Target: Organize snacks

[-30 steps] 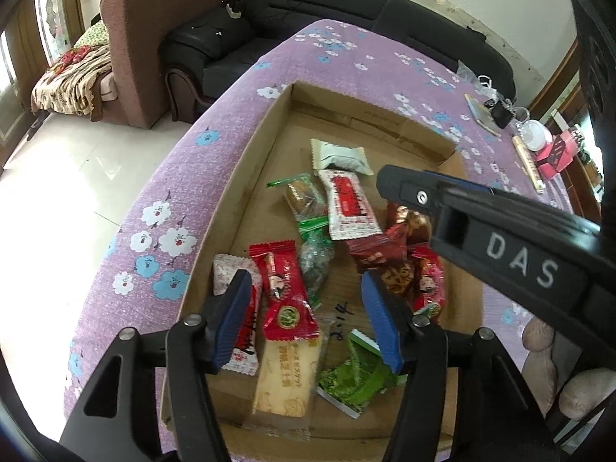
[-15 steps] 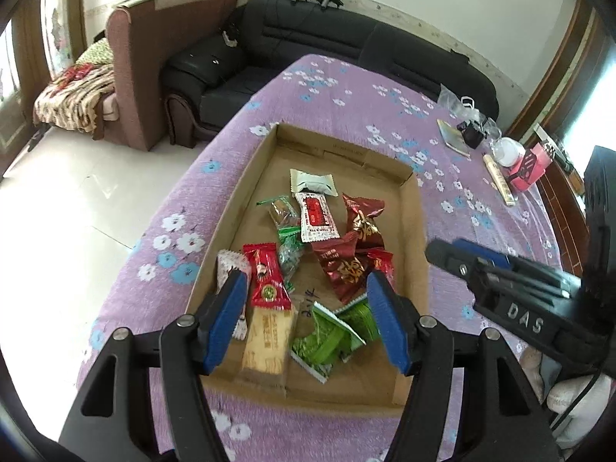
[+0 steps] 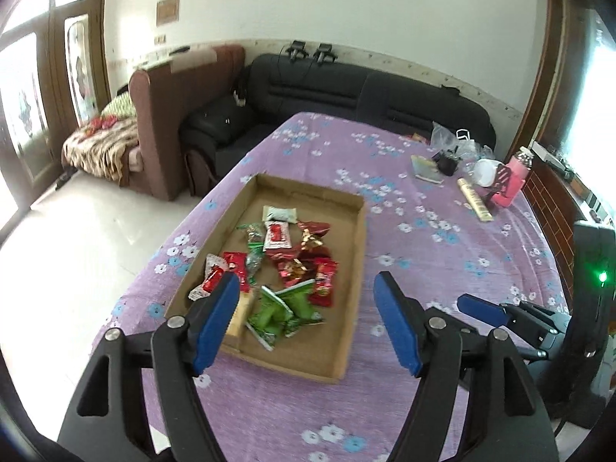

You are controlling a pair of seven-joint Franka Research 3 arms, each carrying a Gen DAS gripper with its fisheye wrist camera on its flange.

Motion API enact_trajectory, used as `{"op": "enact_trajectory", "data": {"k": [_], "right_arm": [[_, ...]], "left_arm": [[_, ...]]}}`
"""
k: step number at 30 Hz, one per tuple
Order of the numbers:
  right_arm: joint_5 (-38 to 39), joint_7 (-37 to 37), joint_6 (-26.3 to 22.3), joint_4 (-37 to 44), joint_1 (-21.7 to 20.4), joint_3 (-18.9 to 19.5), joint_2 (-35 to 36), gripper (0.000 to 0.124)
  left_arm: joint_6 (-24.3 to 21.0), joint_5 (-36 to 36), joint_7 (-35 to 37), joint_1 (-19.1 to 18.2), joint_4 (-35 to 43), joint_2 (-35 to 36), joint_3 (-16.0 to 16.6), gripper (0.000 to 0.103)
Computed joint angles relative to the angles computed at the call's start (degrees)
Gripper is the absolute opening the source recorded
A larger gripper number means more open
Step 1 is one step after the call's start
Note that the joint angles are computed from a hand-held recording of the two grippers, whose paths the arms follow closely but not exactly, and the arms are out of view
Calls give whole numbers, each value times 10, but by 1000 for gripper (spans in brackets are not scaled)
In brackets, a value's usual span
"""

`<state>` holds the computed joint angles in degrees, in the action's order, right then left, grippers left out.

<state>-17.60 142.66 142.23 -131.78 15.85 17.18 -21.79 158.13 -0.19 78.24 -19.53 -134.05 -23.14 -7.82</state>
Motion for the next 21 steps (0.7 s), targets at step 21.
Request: {"op": "enact_trajectory", "data": {"k": [21], "right_arm": [[22,-29,28,-78,-21,33,-103,52]], "left_arm": [[-2,297,-376,216,-49,-185,-193,94]]}}
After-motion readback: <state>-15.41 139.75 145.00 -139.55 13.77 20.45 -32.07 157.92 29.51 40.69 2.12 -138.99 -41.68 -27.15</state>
